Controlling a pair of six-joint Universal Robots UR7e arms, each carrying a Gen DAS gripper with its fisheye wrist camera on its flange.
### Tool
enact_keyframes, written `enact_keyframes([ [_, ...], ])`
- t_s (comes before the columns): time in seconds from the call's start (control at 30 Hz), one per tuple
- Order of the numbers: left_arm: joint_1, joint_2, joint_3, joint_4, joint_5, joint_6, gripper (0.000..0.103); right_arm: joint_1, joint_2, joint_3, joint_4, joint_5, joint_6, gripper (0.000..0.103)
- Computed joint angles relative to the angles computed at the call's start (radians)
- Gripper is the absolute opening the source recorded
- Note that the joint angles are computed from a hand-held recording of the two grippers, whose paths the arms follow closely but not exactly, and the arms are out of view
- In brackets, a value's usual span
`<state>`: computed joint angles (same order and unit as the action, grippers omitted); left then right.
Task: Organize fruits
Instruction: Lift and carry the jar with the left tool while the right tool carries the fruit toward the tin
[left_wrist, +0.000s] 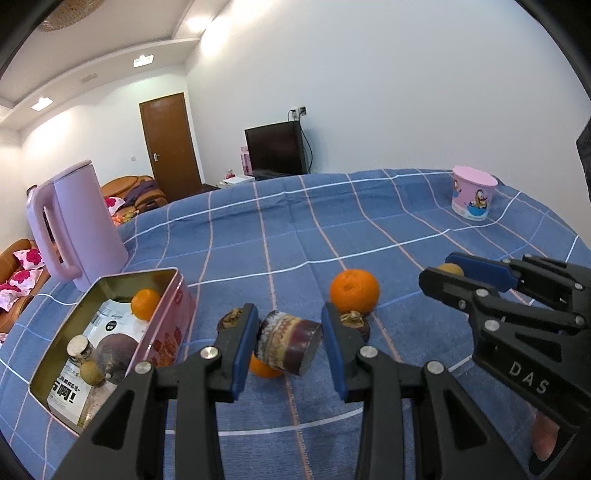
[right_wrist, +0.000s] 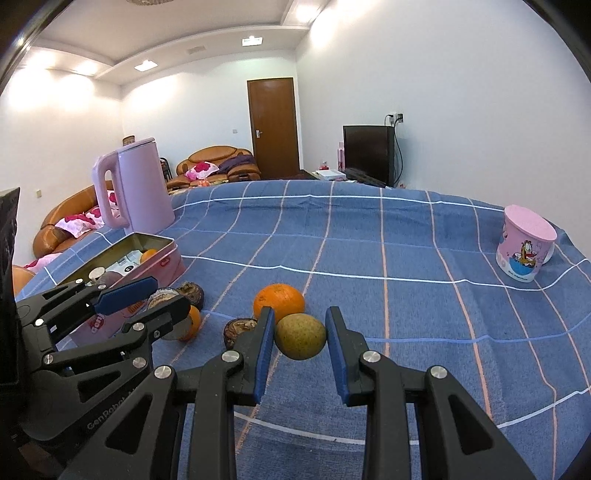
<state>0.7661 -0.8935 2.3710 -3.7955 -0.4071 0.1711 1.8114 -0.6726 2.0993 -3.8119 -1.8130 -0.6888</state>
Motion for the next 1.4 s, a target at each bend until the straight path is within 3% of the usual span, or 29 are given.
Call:
enact_keyframes([
  [1.4, -0.036, 0.067, -0.009, -0.27, 0.075, 0.131, 0.037, -0.018, 0.003, 0.062, -0.163, 0.116, -0.063, 0.03],
])
